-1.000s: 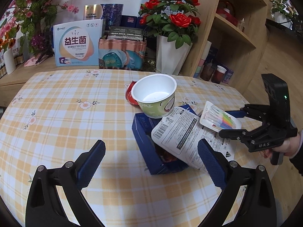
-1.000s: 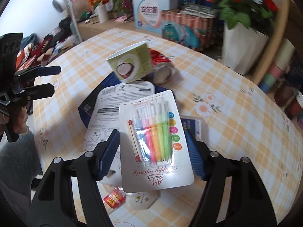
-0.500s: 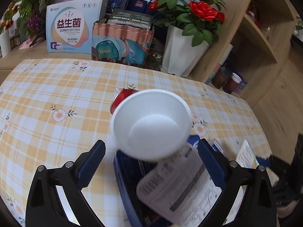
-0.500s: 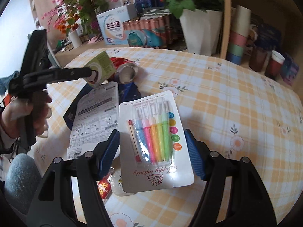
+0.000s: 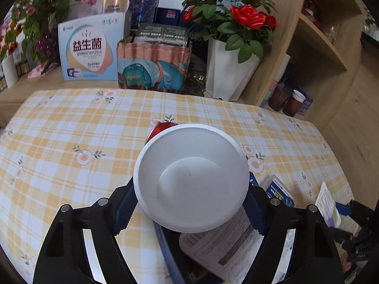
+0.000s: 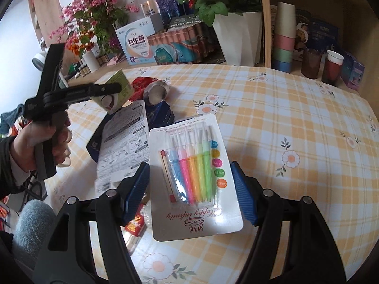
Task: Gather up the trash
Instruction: 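Carry the cup over the bin and open the left tool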
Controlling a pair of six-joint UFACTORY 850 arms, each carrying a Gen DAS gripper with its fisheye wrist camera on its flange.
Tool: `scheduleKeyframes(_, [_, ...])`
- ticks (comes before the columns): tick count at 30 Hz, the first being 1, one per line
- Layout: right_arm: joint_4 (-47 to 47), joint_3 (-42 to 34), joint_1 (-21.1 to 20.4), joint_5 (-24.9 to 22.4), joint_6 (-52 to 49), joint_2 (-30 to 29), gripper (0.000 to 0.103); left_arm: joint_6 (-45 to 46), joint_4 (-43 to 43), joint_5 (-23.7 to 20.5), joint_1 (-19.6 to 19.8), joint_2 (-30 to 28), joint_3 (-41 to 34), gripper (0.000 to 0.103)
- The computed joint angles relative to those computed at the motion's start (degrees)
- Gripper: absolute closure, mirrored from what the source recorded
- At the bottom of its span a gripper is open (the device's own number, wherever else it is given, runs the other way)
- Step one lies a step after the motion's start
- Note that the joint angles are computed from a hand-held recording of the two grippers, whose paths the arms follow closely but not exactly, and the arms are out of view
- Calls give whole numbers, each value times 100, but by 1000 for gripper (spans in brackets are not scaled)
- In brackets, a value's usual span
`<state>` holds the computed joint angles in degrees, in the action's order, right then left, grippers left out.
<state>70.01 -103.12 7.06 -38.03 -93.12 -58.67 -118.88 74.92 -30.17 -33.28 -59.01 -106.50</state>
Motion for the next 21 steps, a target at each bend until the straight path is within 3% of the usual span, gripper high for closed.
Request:
scheduleKeyframes(14, [1695,1944,-158,-219,-1392,1320,34,-596,1123,-503,-950,1379,1579,26])
scheduleKeyframes(21, [2316,2968,-310,-424,-2033,2044,34,-816,1228,-726,-1540,1682,2020,26])
